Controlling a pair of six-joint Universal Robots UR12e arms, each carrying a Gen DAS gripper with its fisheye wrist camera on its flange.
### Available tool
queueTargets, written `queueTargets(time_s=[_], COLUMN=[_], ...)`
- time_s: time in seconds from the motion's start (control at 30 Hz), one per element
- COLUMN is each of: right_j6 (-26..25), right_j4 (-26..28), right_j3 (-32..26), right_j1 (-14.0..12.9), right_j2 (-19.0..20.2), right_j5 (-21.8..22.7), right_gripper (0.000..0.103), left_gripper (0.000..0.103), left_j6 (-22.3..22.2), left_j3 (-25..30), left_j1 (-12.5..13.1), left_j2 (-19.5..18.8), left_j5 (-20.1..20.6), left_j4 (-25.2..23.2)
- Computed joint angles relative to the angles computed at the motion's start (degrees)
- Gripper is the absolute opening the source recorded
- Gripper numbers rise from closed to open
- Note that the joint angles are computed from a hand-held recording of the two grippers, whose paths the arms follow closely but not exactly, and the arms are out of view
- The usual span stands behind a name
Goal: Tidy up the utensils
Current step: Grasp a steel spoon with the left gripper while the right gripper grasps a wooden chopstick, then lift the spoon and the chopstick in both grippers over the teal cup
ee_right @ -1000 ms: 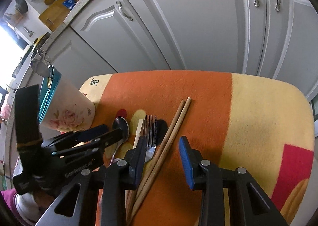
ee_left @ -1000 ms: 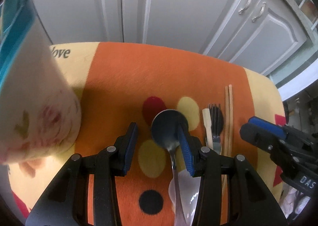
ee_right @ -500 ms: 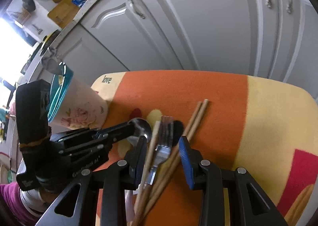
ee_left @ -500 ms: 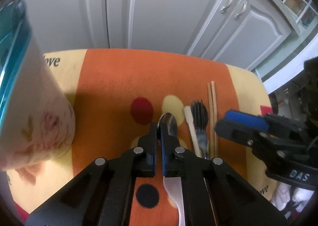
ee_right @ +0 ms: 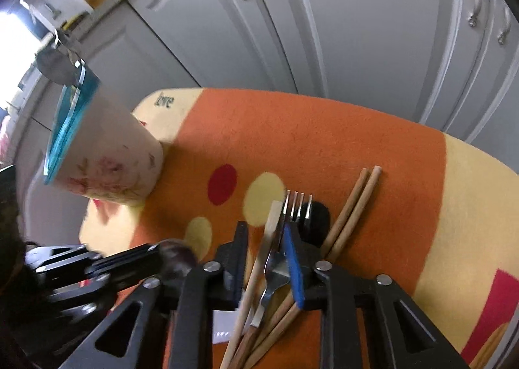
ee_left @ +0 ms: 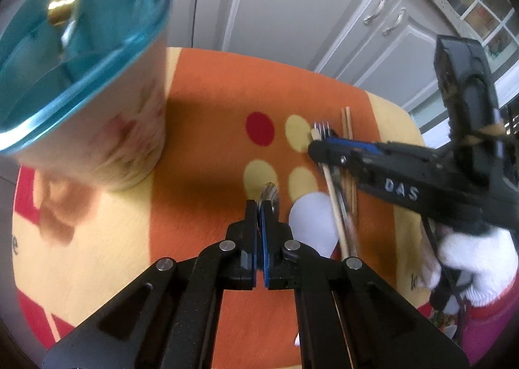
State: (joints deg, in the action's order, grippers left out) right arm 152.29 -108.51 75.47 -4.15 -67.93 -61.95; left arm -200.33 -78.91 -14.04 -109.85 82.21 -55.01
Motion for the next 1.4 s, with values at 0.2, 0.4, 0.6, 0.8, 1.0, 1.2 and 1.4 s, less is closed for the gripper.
queueTargets(time_s=[0.2, 0.4, 0.6, 0.8, 1.0, 1.2, 1.4], right_j6=[-2.7, -1.3, -0.9, -1.5, -2.8, -3.4, -0.9], right_j4=[-0.4, 1.0, 0.4, -1.6, -3.7, -4.4, -7.4], right_j3=[0.8, 2.0, 3.5, 4.3, 5.0, 4.5, 2.3], right_j1=[0.1, -2.3, -3.8, -3.9, -3.7, -3.6, -2.7], right_j2=[-1.0, -3.3, -5.6, -7.5, -9.4, -10.3, -10.1], right_j5=[-0.3, 7.2, 12.7, 14.6, 15.8, 17.8, 20.6], right_gripper=[0.006, 0.006, 0.006, 0.006, 0.006, 0.006, 0.006], left_gripper=[0.001, 0.001, 0.001, 0.001, 0.001, 0.001, 0.001], left_j6=[-0.4, -0.1, 0.4, 0.8, 0.6, 1.5, 2.1], left_j3=[-2.1, -3.3, -4.2, -5.2, -5.7, -5.3, -3.6], left_j1=[0.7, 1.5, 1.8, 2.2, 3.0, 4.1, 5.5], left_j2=[2.0, 3.9, 5.9, 7.9, 9.9, 11.4, 11.5], left_j5=[-0.4, -1.4, -1.2, -1.1, -0.9, 2.0, 7.0], left_j4=[1.4, 3.2, 5.2, 7.4, 8.8, 11.1, 13.1])
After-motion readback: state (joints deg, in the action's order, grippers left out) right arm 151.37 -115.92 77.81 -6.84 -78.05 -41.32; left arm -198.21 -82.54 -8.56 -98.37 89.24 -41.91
